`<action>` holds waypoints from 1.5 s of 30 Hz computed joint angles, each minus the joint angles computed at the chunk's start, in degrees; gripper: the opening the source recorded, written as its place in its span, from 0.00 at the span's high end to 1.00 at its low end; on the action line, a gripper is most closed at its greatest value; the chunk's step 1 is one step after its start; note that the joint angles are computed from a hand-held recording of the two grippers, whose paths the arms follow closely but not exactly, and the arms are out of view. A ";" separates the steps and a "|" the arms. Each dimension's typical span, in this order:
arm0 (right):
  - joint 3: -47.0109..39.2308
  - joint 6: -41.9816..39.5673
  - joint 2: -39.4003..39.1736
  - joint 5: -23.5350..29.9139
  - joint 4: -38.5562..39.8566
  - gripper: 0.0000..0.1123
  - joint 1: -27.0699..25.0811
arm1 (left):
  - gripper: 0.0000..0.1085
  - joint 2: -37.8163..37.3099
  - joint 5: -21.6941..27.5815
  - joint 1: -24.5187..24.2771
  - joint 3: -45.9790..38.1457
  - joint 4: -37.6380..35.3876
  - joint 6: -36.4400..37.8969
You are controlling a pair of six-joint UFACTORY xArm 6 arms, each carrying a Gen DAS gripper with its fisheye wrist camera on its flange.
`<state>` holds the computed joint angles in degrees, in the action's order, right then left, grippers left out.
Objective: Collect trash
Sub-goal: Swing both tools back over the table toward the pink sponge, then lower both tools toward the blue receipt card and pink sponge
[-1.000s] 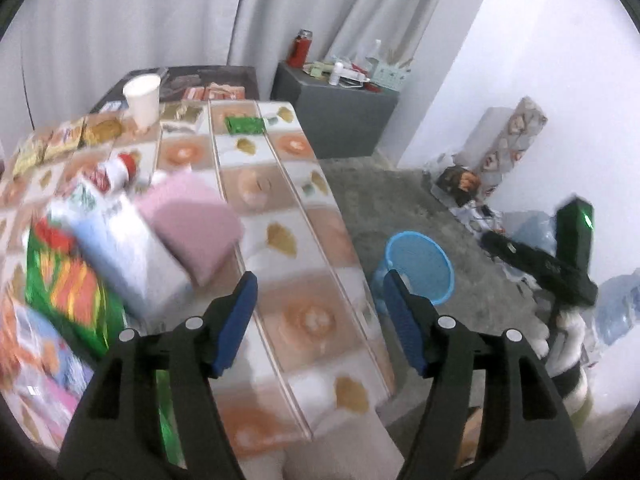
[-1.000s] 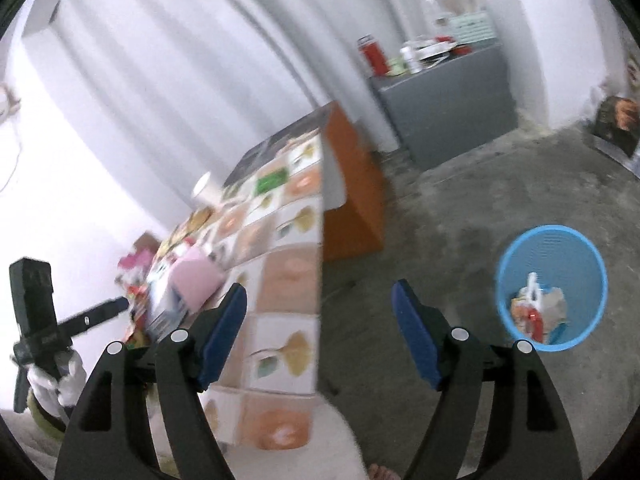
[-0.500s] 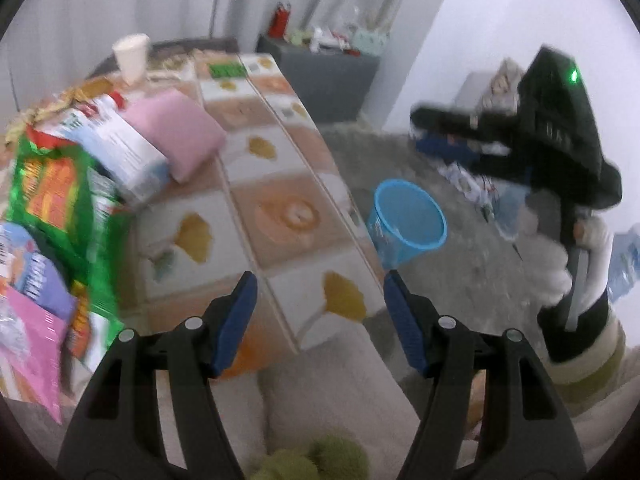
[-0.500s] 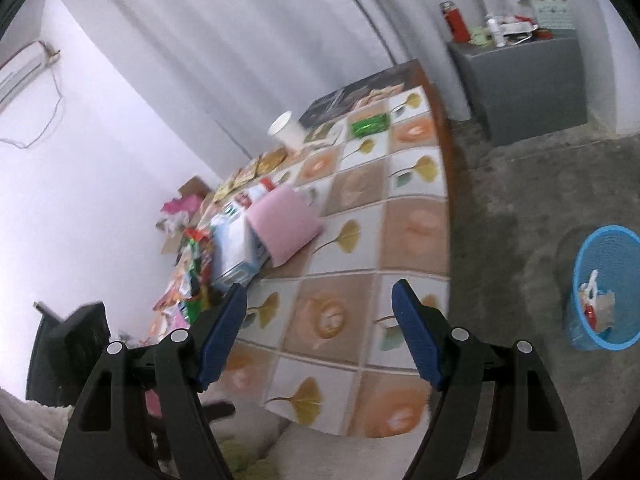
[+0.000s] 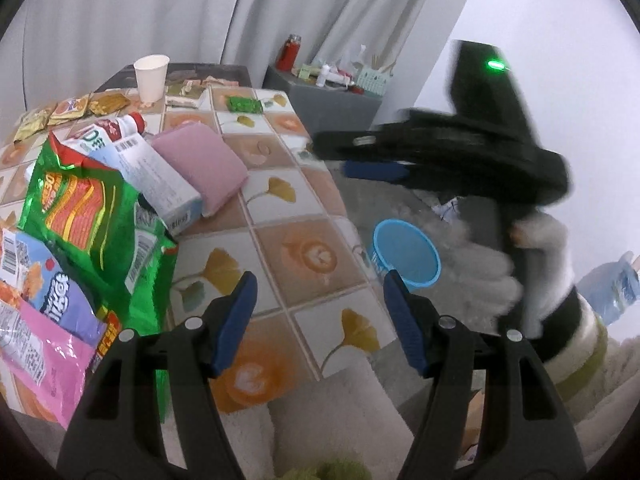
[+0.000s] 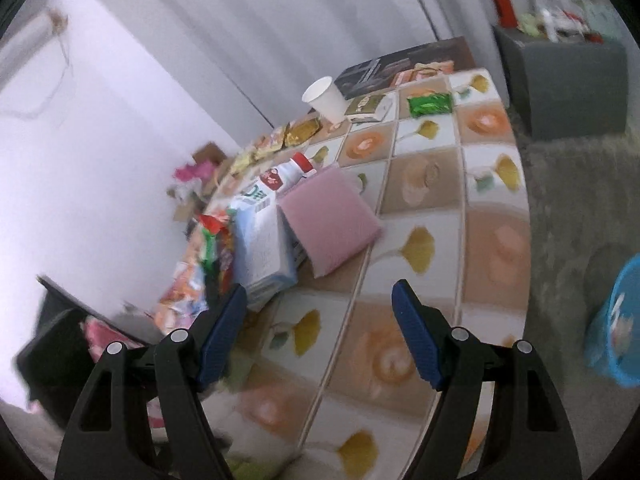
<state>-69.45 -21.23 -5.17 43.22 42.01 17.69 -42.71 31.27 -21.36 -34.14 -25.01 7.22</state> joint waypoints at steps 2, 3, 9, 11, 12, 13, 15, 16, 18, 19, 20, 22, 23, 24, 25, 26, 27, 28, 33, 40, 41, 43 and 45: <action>-4.45 1.11 4.14 0.45 -3.42 0.35 1.00 | 0.43 0.09 -0.34 0.96 -0.63 -0.08 0.19; -7.03 1.54 6.52 0.93 -4.96 0.35 1.53 | 0.43 0.41 -0.21 1.64 -1.26 -0.34 0.48; -20.61 4.07 18.80 4.13 -13.76 0.29 4.15 | 0.44 10.61 6.84 12.04 -15.13 -2.04 2.36; -24.40 4.63 22.16 5.21 -15.81 0.29 4.77 | 0.44 16.85 11.27 16.38 -22.26 -4.14 2.90; -25.90 4.63 23.50 5.50 -16.54 0.29 5.06 | 0.44 20.26 13.08 18.38 -26.01 -3.81 1.81; -27.52 4.57 24.87 6.10 -17.16 0.29 5.28 | 0.44 22.38 14.30 19.46 -28.29 -3.27 1.61; -31.75 5.13 28.33 8.46 -18.38 0.29 5.40 | 0.44 26.15 16.51 21.02 -32.23 -1.96 1.31; -33.51 4.29 29.65 10.03 -16.94 0.29 5.11 | 0.44 28.83 18.24 21.85 -34.91 -2.39 1.74; -35.19 3.37 30.87 11.88 -15.11 0.29 4.67 | 0.44 33.26 21.78 23.07 -39.34 -2.46 1.68; -36.00 3.26 31.40 12.64 -14.73 0.29 4.48 | 0.44 35.85 23.18 23.36 -41.73 -1.75 0.85; -36.52 2.90 31.71 13.28 -14.20 0.29 4.32 | 0.44 38.34 25.26 23.57 -44.18 -1.71 1.31; -36.24 2.45 31.55 13.34 -13.74 0.29 4.17 | 0.44 43.16 28.06 23.46 -48.95 1.46 -1.13; -35.71 2.25 31.24 13.13 -13.58 0.29 4.12 | 0.44 45.10 29.28 23.49 -50.95 2.54 -2.03; -34.95 2.20 30.83 12.76 -13.64 0.30 4.13 | 0.44 46.98 30.89 23.57 -52.94 2.98 -2.31; -33.67 2.00 30.02 12.21 -13.47 0.30 4.06 | 0.44 48.88 31.73 23.51 -54.75 3.69 -3.11; -32.67 1.90 29.38 11.69 -13.51 0.30 4.06 | 0.44 50.07 32.18 23.36 -55.94 4.62 -3.74; -31.99 2.12 28.89 11.27 -13.84 0.31 4.11 | 0.44 51.30 33.01 23.15 -57.24 5.55 -4.04; -30.81 2.70 28.08 10.59 -14.59 0.31 4.12 | 0.44 52.51 33.74 22.82 -58.47 6.81 -4.72; -26.22 5.96 24.77 7.96 -18.10 0.33 3.44 | 0.44 57.05 38.10 20.58 -63.57 12.10 -6.22; -19.23 9.26 19.77 5.98 -19.60 0.44 1.56 | 0.44 61.40 43.48 17.91 -68.21 14.67 -6.89; -18.35 9.49 19.22 5.54 -19.69 0.44 1.44 | 0.44 61.62 44.17 17.66 -68.68 13.51 -6.55; -16.02 10.34 17.59 4.52 -19.96 0.45 1.16 | 0.44 61.77 45.07 17.23 -69.13 10.37 -5.68; -13.22 11.56 15.61 3.31 -20.85 0.45 0.92 | 0.44 61.50 45.27 16.60 -68.65 7.65 -5.11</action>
